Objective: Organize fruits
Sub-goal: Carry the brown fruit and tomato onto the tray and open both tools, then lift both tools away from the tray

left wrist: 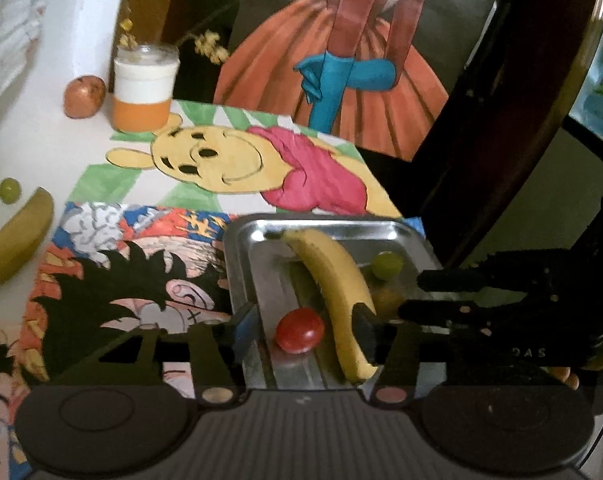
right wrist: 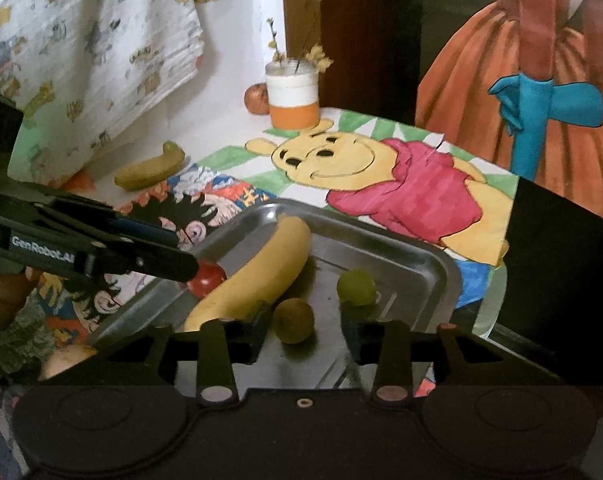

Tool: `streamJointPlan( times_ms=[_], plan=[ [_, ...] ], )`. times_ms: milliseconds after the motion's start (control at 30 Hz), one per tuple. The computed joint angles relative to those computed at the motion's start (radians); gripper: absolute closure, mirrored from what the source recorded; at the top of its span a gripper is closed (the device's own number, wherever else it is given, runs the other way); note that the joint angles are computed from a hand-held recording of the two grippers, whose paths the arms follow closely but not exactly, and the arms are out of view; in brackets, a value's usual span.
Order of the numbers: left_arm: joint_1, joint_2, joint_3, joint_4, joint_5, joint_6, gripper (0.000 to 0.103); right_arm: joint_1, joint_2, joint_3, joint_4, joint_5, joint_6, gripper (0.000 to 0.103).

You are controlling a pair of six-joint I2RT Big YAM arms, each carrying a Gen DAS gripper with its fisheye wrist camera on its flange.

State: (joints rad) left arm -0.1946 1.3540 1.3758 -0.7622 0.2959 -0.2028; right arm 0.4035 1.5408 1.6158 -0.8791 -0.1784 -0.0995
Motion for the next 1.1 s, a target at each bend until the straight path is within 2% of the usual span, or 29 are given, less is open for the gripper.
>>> streamJointPlan(
  times_ms=[33,100,167,300,500,667,900,1100],
  plan=[
    [0.000,-0.010,-0.003,0.000,-0.006,-0.005,0.038,0.001,-0.014,-0.010,0.006,0.004,0.006,0.054],
    [0.001,-0.040,-0.019,0.010,-0.027,-0.018,0.023,0.008,-0.042,-0.032,0.023,0.021,0.024,0.044],
    [0.000,-0.081,-0.044,0.031,-0.065,-0.041,0.013,0.021,-0.073,-0.054,0.038,0.052,0.035,0.036],
    [0.004,-0.157,-0.086,0.038,-0.116,-0.071,0.003,0.052,-0.136,-0.102,0.057,0.122,0.055,0.024],
    [-0.013,-0.290,-0.169,0.025,-0.213,-0.113,0.000,0.110,-0.232,-0.173,0.047,0.221,0.151,0.008],
    [-0.041,-0.380,-0.228,-0.023,-0.272,-0.115,0.000,0.164,-0.312,-0.227,0.024,0.255,0.226,0.001],
    [-0.066,-0.465,-0.278,-0.141,-0.301,-0.128,0.000,0.244,-0.373,-0.250,-0.072,0.322,0.302,0.001],
    [-0.115,-0.503,-0.290,-0.260,-0.391,-0.100,0.000,0.318,-0.386,-0.264,-0.168,0.377,0.421,0.001]
  ],
)
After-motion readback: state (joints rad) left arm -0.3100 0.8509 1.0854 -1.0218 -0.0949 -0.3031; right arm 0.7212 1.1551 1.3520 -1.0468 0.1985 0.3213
